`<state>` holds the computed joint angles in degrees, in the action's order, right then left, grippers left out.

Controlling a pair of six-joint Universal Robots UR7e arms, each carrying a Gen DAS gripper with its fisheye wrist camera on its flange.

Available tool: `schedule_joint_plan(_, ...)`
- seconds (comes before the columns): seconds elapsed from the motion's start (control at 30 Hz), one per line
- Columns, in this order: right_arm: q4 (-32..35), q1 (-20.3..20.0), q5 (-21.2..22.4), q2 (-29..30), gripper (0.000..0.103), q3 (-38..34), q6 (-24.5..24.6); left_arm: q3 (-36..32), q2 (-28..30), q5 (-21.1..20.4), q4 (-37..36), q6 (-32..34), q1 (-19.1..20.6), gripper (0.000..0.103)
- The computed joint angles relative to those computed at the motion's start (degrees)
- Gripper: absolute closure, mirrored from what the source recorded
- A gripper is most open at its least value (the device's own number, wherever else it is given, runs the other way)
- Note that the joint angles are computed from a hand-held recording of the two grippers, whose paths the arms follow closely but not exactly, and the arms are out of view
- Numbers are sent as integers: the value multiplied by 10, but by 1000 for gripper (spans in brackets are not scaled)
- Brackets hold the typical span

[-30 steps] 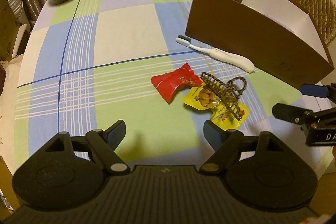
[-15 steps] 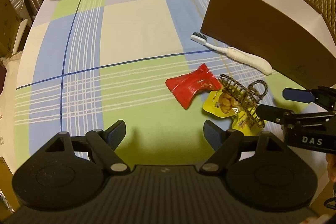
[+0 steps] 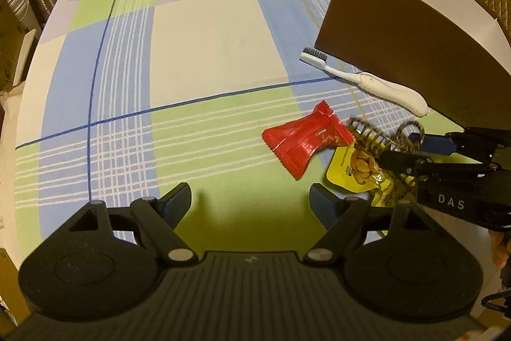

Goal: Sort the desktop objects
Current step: 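Grasp the brown hair claw clip with the right tool, then grasp the yellow snack bag with the left tool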

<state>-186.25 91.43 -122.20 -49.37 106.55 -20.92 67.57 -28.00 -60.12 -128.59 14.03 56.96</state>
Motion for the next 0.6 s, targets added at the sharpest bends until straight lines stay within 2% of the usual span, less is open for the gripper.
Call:
schedule_joint_plan(0.23,-19,-14,-15,-27,67,24,15,-9,7,-22,10,13,0,26)
schedule_joint_plan(0.6,-72,-28,-53,-93,67,114,9,10,-1,-92,39,-31,-4,28)
